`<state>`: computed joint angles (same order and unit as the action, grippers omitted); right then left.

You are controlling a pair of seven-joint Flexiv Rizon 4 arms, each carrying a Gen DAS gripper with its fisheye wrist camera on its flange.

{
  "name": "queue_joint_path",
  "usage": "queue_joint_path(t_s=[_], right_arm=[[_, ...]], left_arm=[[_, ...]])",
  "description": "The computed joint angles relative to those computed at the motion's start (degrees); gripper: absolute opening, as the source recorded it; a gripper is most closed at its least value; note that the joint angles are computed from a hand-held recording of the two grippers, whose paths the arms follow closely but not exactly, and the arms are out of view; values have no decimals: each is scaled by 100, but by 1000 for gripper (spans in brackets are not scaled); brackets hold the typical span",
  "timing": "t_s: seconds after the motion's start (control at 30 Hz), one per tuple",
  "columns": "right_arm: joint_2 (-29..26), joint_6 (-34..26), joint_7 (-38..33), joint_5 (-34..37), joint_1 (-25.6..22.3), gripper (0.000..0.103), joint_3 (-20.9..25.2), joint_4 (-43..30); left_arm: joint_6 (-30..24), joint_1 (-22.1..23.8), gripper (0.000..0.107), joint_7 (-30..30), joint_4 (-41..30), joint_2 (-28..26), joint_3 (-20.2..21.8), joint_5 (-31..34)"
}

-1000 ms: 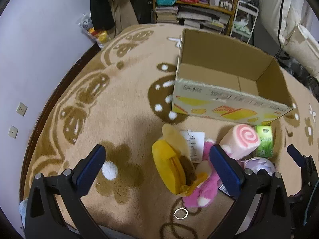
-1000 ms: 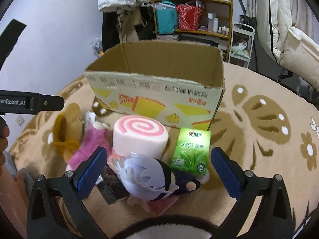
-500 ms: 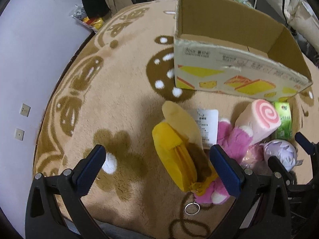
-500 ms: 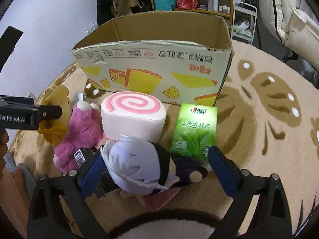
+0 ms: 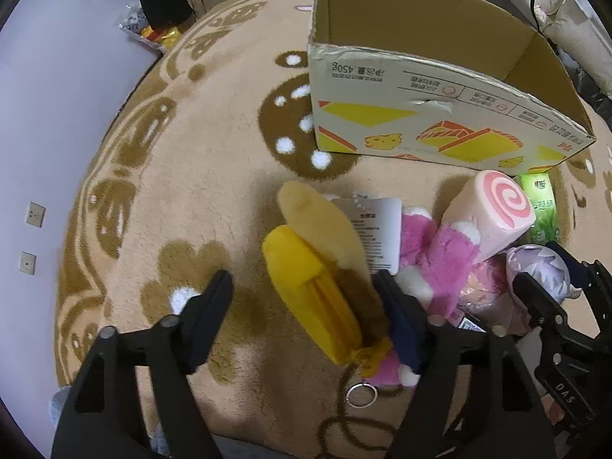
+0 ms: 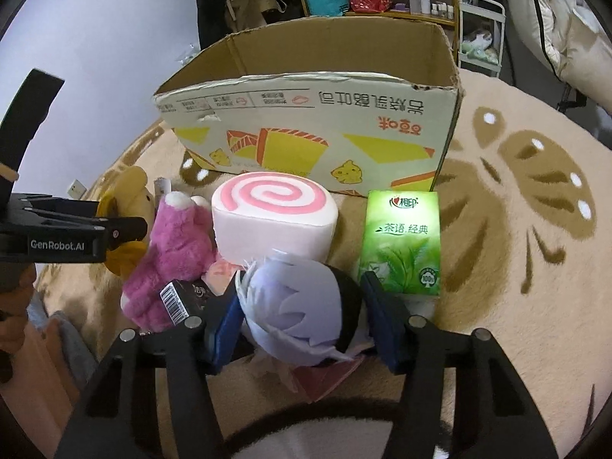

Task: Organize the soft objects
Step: 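Grasp the yellow banana plush with the left tool while the right tool grasps the lavender doll plush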

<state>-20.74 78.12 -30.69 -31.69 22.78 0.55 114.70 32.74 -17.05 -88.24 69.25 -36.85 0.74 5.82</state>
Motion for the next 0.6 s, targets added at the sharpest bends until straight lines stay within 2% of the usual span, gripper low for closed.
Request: queue_joint_path(t_s=[0.07,0.2,0.43,0.6], right_arm=[[3,-1,3,19,-1,62,12,-1],[21,99,60,18,5,62,-29,41],[196,398,551,-512,199,61,-422,287],[414,858,1549,-1663,478,61,-1100,569]], left_arm=[[-27,52,51,44,22,-12,-63,-116],[-16,128,41,122,126,18,-148,-339],[317,142,40,70,333,138,-151,-454],[783,130,40,102,631,351,-150,-413]])
